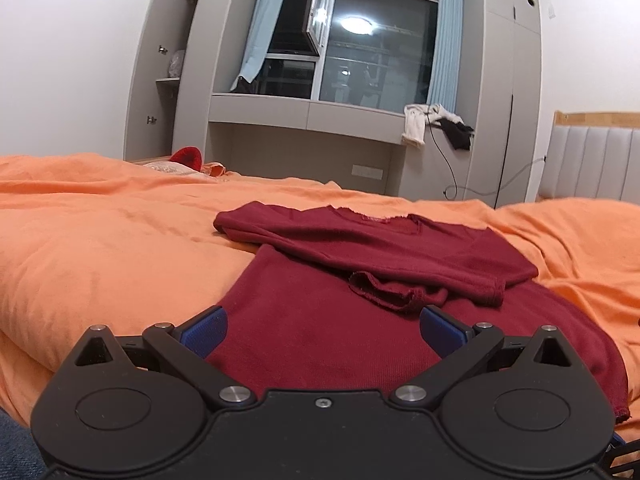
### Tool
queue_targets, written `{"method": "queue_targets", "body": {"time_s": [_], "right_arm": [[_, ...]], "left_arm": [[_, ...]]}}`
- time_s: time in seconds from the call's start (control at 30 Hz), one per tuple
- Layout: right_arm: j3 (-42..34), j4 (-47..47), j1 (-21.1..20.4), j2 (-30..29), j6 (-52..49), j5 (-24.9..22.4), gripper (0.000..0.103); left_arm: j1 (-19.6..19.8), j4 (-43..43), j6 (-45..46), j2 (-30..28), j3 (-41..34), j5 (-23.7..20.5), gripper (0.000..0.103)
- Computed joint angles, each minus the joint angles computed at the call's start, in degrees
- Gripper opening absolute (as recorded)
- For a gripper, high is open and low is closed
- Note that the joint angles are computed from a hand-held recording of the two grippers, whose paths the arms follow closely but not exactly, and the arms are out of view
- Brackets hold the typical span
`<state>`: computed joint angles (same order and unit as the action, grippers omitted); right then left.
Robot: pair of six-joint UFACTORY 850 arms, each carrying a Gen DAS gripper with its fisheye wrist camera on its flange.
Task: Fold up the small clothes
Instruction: 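Grasp the sweater hem edge with the right gripper while the left gripper grasps the hem, then lift the hem with both grippers and fold it over toward the collar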
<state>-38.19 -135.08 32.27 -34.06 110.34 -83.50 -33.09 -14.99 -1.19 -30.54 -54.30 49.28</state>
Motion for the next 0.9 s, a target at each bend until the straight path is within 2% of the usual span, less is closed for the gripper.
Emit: {"method": "queue_targets", "body": {"time_s": [0.03, 0.1, 0.13, 0.2, 0.27, 0.37, 0.5, 0.6, 0.7, 0.77, 0.9], "right_arm": [[-0.1, -0.5, 0.0, -0.2, 0.8, -0.8, 0.080], [0.1, -1.5, -0.2, -0.2, 2.3, -2.1, 0.060], [0.2, -1.9, -0.2, -0.3, 2.9, -2.8, 0.055], [0.4, -2.8, -0.2, -0.1, 3.9, -2.6, 0.030], [0.8, -3.7, -0.2, 0.4, 4.5, -1.9, 0.019], [1.0, -3.7, -0.1, 0.6, 6.7, -2.8, 0.014], [1.7, -2.3, 0.4, 2.0, 13.1, -4.7, 0.013], [2.3, -1.8, 0.1, 3.3, 18.0, -6.2, 0.013], [3.6, -1.7, -0.1, 5.0, 22.6, -6.6, 0.013], [4.2, -1.5, -0.1, 5.6, 24.2, -7.2, 0.013], [5.3, -1.1, 0.1, 5.9, 24.8, -9.0, 0.012]], "left_arm": [[0.1, 0.0, -0.2, 0.2, 0.2, 0.1, 0.102], [0.1, -0.1, -0.6, 0.3, 0.4, 0.3, 0.102], [0.1, -0.1, -0.7, 0.3, 0.5, 0.3, 0.102], [0.1, -0.1, -0.7, 0.4, 0.6, 0.4, 0.102], [0.1, 0.7, -1.1, 0.5, 0.8, 0.7, 0.102], [0.4, 4.4, -2.5, 0.8, 1.8, 2.6, 0.102], [0.5, 12.7, -2.1, 1.0, 3.4, 6.8, 0.102], [0.0, 18.1, 1.3, 0.5, 3.8, 8.9, 0.102], [-1.4, 20.1, 7.7, -0.6, 3.3, 8.2, 0.102], [-2.9, 18.2, 13.8, -1.7, 2.6, 7.4, 0.102], [-7.2, 2.5, 31.0, -5.3, -0.4, 9.9, 0.102]]}}
